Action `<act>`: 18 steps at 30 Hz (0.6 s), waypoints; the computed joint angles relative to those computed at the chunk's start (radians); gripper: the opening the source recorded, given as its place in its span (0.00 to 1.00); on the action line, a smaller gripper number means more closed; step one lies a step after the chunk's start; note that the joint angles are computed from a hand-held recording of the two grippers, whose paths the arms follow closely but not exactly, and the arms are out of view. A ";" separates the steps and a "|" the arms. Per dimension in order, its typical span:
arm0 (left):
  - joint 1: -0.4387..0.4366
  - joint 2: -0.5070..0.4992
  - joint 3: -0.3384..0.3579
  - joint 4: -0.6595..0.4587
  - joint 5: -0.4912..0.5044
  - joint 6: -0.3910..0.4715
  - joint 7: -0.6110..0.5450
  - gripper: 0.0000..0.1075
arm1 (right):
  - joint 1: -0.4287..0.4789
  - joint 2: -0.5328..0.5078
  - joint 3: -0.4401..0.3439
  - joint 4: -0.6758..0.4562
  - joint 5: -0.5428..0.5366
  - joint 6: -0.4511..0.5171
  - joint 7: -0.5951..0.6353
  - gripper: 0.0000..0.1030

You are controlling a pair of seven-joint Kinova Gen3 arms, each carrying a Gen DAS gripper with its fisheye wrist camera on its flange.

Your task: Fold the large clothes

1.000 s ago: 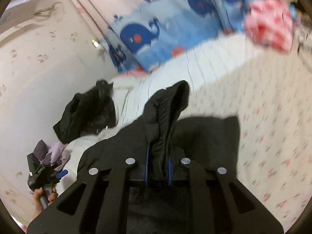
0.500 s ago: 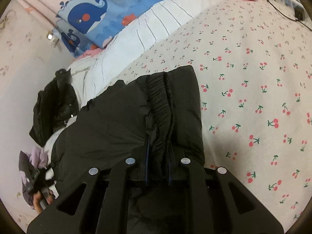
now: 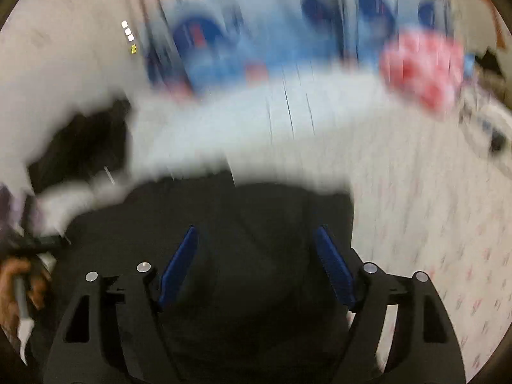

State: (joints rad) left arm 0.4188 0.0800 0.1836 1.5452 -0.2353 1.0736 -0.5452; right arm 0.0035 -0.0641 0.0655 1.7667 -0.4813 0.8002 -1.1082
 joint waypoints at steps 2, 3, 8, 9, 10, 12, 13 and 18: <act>-0.030 0.004 -0.024 0.026 0.076 -0.035 -0.048 0.90 | 0.028 0.087 0.005 -0.021 -0.005 0.071 0.011 0.75; -0.055 -0.011 -0.019 0.043 0.115 -0.052 -0.062 0.90 | 0.056 0.120 0.007 -0.037 -0.032 0.105 0.014 0.77; -0.097 -0.160 0.028 0.068 0.169 0.020 -0.159 0.90 | 0.185 0.139 0.034 -0.146 -0.178 0.279 0.021 0.78; -0.072 -0.206 -0.001 0.088 0.206 0.037 -0.199 0.90 | 0.201 0.140 0.045 -0.160 -0.200 0.315 0.028 0.78; -0.029 -0.252 -0.046 0.116 0.247 0.051 -0.223 0.90 | 0.223 0.138 0.051 -0.173 -0.220 0.349 0.036 0.78; 0.006 -0.345 -0.085 0.192 0.327 0.063 -0.255 0.90 | 0.262 0.108 0.067 -0.166 -0.233 0.392 0.047 0.82; -0.003 -0.376 -0.079 0.222 0.353 0.066 -0.260 0.90 | 0.273 0.099 0.075 -0.162 -0.228 0.406 0.048 0.84; -0.098 -0.543 0.038 0.356 0.494 0.146 -0.247 0.90 | 0.326 0.087 0.118 -0.153 -0.124 0.551 0.098 0.85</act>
